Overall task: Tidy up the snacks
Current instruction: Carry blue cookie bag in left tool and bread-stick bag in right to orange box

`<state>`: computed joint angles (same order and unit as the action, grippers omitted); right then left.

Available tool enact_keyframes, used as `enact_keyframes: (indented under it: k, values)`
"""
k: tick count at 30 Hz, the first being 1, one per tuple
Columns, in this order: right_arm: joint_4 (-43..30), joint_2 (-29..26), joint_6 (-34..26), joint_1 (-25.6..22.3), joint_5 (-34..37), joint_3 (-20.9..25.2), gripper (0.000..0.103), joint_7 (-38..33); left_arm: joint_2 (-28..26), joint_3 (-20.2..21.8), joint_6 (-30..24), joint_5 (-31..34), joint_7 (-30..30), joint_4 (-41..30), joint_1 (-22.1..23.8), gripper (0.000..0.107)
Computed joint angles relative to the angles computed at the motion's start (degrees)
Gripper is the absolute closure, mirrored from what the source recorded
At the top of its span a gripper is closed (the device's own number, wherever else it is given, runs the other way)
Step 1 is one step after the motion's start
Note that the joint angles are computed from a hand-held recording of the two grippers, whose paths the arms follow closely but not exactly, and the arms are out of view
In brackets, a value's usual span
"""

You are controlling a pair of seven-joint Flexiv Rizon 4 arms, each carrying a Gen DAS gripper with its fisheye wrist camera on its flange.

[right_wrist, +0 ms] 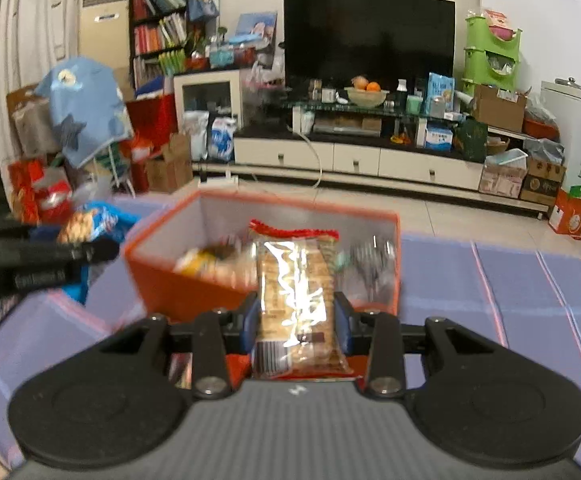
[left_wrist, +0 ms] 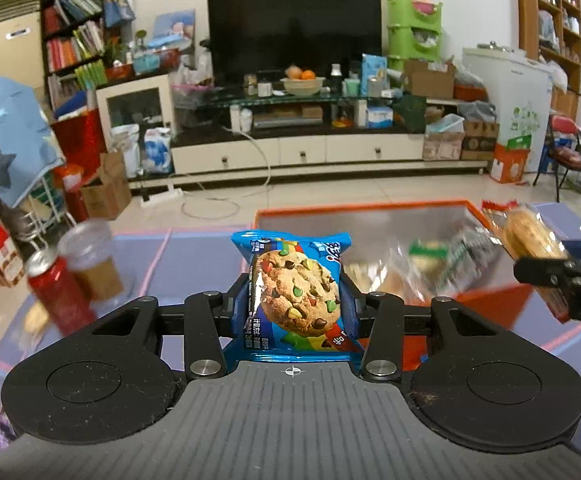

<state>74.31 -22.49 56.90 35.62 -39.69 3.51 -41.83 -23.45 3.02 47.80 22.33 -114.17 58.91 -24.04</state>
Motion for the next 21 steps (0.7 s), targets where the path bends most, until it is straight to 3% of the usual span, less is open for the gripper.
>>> enact_keyframes:
  k: [5, 21]
  values:
    - [-9.85, -5.94, -3.09, 0.23, 2.21, -1.36, 0.065, -4.05, -5.11, -0.12, -2.95, -1.39, 2.49, -7.82, 0.31, 0.084]
    - [-14.36, -8.84, -6.35, 0.87, 6.60, -2.07, 0.065, -7.48, -8.71, 1.50, -5.84, -2.83, 4.44, -13.19, -0.72, 0.084]
